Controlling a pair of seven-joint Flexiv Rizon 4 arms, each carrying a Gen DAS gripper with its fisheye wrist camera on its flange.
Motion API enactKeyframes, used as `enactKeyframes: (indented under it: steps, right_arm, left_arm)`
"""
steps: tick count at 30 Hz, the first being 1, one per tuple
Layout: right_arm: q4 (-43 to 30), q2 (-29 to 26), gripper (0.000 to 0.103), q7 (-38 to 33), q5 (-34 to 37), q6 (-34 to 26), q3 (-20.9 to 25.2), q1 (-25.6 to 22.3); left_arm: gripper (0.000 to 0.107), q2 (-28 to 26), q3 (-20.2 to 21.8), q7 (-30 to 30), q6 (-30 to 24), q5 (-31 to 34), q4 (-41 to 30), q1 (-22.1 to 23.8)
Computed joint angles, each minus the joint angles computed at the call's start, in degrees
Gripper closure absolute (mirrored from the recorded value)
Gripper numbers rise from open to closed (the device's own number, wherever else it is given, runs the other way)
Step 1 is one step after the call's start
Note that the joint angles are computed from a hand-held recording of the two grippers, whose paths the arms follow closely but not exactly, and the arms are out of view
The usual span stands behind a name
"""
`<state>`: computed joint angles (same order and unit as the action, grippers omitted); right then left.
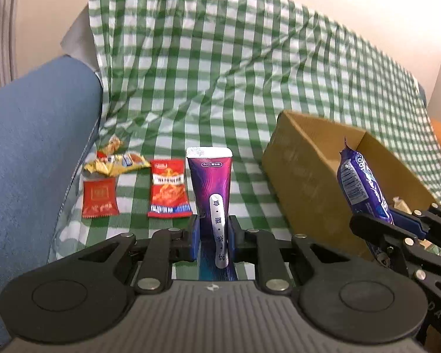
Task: Organize snacks
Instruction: 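Carry toothpaste tube with left gripper while right carries candy stick over box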
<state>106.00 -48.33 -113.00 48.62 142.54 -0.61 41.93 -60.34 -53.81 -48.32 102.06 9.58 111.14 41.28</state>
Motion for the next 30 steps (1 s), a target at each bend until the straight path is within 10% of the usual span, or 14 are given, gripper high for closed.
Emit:
enactKeyframes:
  steps: [30]
  right_arm:
    - [0.75,0.72,0.086,10.25,3.28,7.36,2.77,-8.33]
  left_arm:
    - [0.086,11.80,6.17,-17.49,9.02,7.37,5.22,-7.34]
